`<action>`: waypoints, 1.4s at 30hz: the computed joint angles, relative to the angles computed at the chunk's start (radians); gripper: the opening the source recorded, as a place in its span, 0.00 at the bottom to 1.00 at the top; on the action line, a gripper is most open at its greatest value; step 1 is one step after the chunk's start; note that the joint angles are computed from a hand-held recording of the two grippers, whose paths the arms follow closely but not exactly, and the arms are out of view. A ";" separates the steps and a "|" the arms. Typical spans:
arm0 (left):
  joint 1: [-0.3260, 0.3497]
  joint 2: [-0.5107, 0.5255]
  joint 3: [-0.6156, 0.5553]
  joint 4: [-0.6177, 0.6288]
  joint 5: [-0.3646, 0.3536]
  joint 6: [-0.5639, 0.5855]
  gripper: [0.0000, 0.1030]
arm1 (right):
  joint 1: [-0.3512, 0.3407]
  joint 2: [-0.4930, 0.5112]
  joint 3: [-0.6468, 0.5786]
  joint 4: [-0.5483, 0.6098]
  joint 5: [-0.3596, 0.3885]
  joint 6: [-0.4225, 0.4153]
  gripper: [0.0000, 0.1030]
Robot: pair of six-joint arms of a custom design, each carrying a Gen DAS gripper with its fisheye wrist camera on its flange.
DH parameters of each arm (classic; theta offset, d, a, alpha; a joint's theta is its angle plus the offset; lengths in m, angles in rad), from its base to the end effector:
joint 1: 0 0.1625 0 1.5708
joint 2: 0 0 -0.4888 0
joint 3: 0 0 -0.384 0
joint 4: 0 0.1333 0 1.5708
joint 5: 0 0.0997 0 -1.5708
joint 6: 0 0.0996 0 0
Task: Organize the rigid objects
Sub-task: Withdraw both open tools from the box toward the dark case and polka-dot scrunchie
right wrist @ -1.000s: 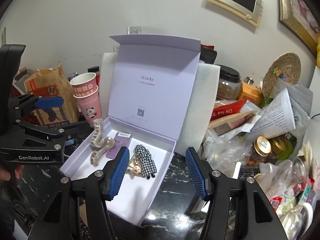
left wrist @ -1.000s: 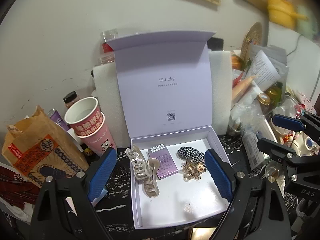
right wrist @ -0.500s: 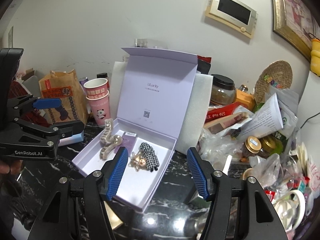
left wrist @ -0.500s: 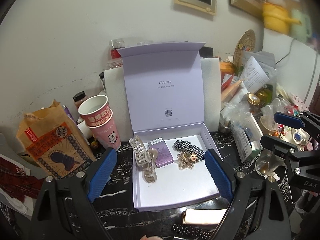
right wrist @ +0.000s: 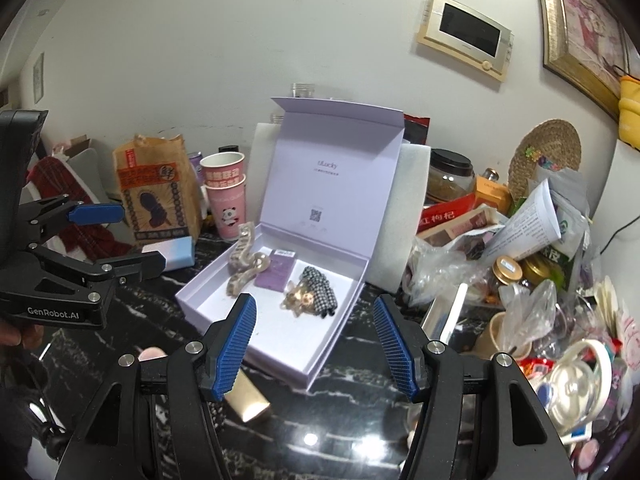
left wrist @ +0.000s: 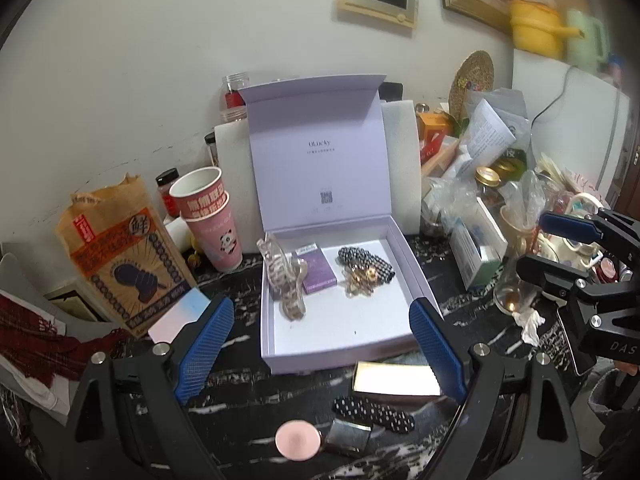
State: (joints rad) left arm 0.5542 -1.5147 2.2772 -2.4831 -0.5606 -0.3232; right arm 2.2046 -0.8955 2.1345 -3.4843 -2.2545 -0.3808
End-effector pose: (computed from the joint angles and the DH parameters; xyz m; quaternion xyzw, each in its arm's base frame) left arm -0.2354 -0.4017 0.3478 0.2625 0.8331 -0.3509 0.3376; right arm 0.3864 -0.4069 0.1829 0.3350 -0.8310 0.3492 0.2745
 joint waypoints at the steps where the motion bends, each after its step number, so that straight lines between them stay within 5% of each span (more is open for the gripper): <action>1: -0.005 -0.009 0.006 0.013 -0.002 -0.015 0.88 | 0.001 -0.003 0.008 0.001 0.003 0.007 0.60; 14: -0.051 -0.092 0.089 0.134 -0.049 -0.162 0.88 | -0.030 -0.022 0.118 -0.015 0.066 0.090 0.60; 42: 0.128 -0.011 0.228 -0.041 -0.243 -0.073 0.88 | -0.155 0.058 0.248 -0.039 0.219 0.103 0.60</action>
